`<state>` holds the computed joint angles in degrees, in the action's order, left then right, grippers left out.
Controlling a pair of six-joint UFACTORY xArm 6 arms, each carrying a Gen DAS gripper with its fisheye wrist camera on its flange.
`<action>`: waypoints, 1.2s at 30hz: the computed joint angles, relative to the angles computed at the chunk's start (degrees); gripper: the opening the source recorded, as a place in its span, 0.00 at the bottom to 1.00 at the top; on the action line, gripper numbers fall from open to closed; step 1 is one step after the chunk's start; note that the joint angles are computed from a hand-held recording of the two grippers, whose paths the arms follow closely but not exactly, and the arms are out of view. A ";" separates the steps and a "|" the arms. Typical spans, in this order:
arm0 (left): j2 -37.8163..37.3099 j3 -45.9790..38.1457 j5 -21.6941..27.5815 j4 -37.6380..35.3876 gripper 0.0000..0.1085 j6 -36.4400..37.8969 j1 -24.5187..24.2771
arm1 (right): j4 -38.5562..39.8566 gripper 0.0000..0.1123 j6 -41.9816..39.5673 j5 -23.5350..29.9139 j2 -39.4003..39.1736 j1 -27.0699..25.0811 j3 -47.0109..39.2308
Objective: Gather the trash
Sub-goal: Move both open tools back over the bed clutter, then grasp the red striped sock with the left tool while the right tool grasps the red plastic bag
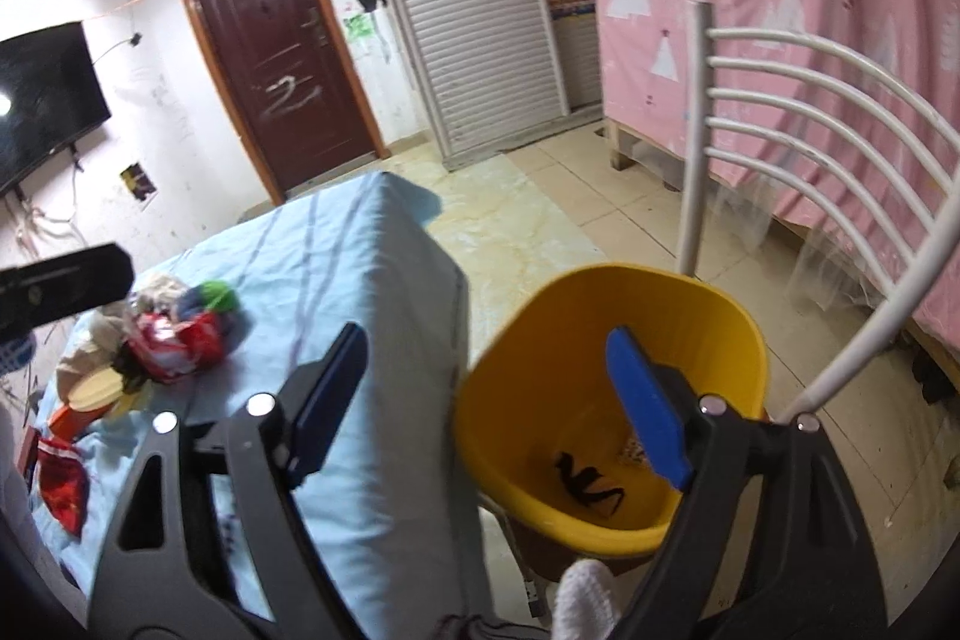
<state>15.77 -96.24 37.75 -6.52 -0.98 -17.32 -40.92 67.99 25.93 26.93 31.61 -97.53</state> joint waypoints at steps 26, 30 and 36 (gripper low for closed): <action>-22.25 28.47 -5.77 -2.31 0.72 7.91 14.97 | 15.40 0.76 -22.12 9.50 17.40 6.33 -30.11; -23.94 31.73 -5.20 -3.26 0.73 9.35 16.01 | 17.23 0.76 -24.65 12.74 21.46 7.08 -36.96; -26.44 36.61 -4.98 -4.33 0.73 10.78 17.04 | 19.81 0.76 -28.14 17.80 27.59 7.75 -47.40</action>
